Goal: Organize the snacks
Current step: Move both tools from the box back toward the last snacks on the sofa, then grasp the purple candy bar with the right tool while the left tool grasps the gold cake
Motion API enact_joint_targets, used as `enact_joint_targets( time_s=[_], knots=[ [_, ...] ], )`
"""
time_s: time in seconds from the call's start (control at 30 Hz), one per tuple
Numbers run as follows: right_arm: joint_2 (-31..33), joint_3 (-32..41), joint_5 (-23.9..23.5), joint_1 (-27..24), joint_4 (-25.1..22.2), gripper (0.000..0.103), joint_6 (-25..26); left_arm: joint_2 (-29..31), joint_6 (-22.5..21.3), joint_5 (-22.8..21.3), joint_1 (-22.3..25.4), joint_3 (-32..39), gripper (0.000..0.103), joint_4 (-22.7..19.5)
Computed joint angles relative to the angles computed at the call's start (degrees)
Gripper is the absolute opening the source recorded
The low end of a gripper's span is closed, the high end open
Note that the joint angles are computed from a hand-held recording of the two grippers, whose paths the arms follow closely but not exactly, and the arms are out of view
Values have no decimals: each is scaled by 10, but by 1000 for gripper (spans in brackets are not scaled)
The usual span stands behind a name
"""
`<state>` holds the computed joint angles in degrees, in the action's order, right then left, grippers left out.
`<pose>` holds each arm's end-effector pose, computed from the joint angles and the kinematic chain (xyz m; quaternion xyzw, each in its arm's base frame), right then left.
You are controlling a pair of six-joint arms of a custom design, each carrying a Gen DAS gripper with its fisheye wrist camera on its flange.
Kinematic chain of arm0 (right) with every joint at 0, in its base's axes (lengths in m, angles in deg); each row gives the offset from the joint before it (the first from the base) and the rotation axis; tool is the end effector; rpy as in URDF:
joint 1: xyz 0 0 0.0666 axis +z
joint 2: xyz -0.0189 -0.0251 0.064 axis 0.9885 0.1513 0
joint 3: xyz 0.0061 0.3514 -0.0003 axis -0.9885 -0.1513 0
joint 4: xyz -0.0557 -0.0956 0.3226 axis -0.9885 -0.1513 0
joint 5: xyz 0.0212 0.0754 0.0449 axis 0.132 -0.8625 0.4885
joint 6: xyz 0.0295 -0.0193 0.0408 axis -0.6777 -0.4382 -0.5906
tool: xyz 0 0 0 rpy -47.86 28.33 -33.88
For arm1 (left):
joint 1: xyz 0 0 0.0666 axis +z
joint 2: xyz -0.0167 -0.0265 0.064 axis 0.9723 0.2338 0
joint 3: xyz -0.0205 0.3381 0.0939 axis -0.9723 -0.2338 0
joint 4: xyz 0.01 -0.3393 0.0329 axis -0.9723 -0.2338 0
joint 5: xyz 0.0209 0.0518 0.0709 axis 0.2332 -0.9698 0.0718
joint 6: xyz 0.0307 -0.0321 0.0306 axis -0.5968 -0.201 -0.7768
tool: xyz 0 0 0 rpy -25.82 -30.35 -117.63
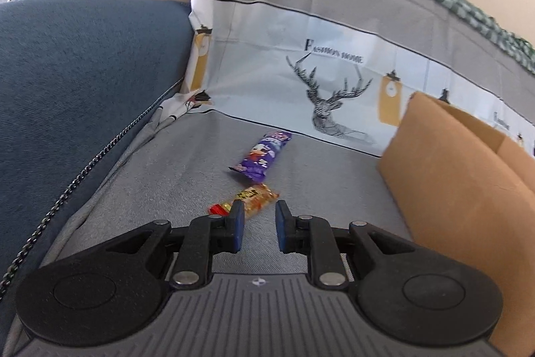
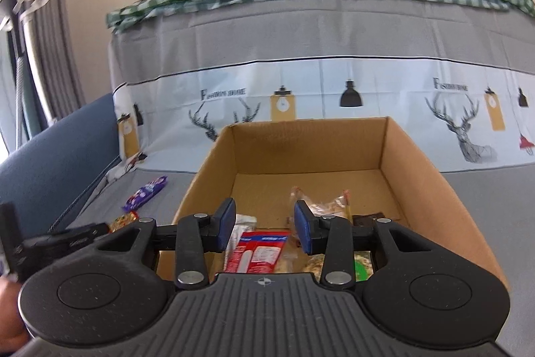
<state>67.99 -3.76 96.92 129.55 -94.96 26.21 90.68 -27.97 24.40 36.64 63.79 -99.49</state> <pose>0.2141 0.1986 0.3992 0.1431 0.8478 -0.0195 0.5103 0.4066 -0.3283 0.2840 0.0986 0.8653 -0.1387 0.4715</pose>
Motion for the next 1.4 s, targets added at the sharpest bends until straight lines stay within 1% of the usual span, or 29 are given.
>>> enact_joint_targets(
  time_s=[0.03,0.1,0.17,0.23,0.33,0.37,0.43,0.57,0.6,0.63,0.67,0.73,0.77,0.83,0.9,0.97,1.07,1.13,1.23,1.3,1.4],
  knots=[
    [7,6,-5,-1,2,41,6,8,-1,-8,0,8,33,-1],
    [23,20,-20,-9,13,41,17,23,-4,-23,0,23,40,-4],
    [42,37,-44,-23,27,41,29,40,-9,-36,0,45,47,-19],
    [67,59,-77,-38,42,42,49,54,-14,-44,0,63,58,-34],
    [112,102,-122,-58,59,43,84,68,-16,-42,4,85,60,-57],
    [127,117,-139,-65,68,46,98,71,-17,-38,6,90,60,-64],
    [159,151,-168,-76,81,52,124,79,-18,-26,9,104,60,-84],
    [224,218,-222,-97,102,55,173,84,-27,-15,11,110,59,-92],
    [240,234,-231,-102,105,55,183,84,-27,-14,11,109,56,-91],
    [256,250,-240,-107,106,56,188,83,-26,-13,12,107,48,-89],
    [269,263,-249,-111,107,57,189,83,-25,-15,12,106,45,-89],
    [293,282,-263,-120,112,58,185,80,-22,-13,13,103,32,-87],
    [305,293,-270,-123,112,61,181,79,-21,-9,13,101,29,-86],
    [330,311,-277,-128,109,62,175,75,-19,-5,14,97,28,-85],
    [363,346,-285,-134,92,62,170,69,-13,3,16,90,27,-85],
    [403,391,-296,-140,61,64,156,57,-4,11,19,78,26,-87],
    [466,462,-313,-149,13,72,118,32,7,23,22,51,26,-91],
    [508,513,-326,-153,-24,73,88,19,16,31,24,37,26,-95],
    [573,599,-338,-160,-79,77,63,2,27,38,26,21,26,-100],
    [604,640,-344,-162,-101,78,51,-7,38,41,27,12,26,-104],
    [650,711,-344,-162,-150,78,43,-16,51,42,28,6,26,-108]
  ],
)
